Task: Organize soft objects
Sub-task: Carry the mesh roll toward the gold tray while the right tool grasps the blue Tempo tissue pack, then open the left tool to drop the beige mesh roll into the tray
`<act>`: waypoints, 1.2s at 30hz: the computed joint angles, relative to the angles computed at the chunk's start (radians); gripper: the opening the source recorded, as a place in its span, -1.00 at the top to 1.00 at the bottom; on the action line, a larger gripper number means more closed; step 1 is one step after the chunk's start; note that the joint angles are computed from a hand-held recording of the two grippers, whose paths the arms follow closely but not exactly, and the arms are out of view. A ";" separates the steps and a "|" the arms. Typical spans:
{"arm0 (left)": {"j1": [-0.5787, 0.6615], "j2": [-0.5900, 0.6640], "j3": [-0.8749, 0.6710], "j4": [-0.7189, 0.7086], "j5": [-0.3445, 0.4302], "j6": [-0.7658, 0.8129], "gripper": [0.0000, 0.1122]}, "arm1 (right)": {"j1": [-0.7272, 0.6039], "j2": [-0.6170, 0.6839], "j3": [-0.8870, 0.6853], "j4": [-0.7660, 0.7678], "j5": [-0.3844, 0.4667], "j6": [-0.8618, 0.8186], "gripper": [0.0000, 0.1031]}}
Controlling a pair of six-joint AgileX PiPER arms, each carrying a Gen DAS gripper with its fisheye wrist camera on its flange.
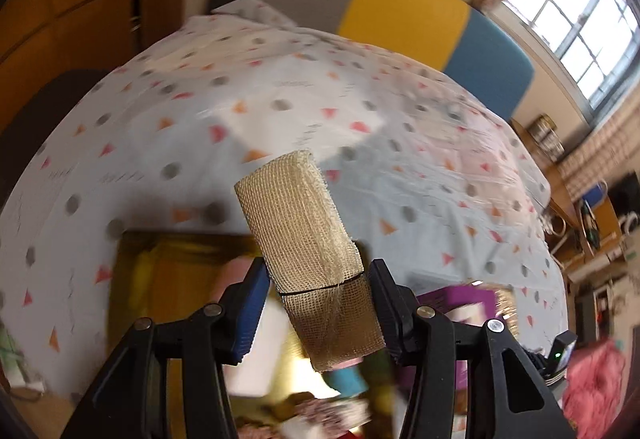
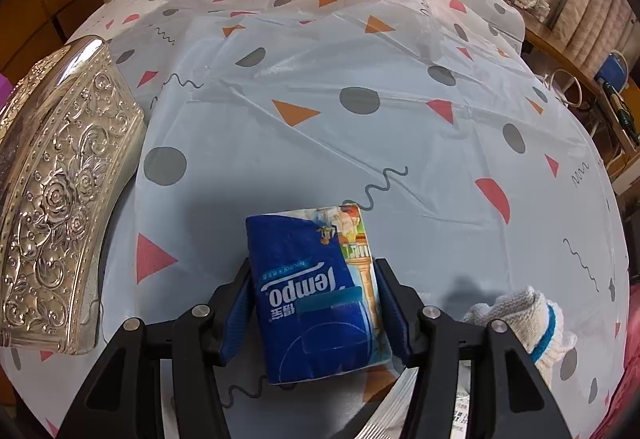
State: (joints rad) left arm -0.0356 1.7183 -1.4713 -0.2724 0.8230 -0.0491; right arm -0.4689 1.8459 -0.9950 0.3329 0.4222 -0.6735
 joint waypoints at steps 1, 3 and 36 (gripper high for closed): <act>0.023 -0.017 0.040 -0.012 -0.017 0.016 0.09 | 0.004 -0.003 0.006 -0.007 -0.009 0.006 -0.12; 0.076 -0.057 0.129 -0.048 -0.051 0.066 0.08 | 0.011 -0.017 0.030 -0.013 -0.037 0.005 -0.12; -0.016 -0.444 0.818 0.265 -0.422 -0.169 -0.26 | 0.043 -0.083 0.139 -0.070 -0.162 0.023 -0.08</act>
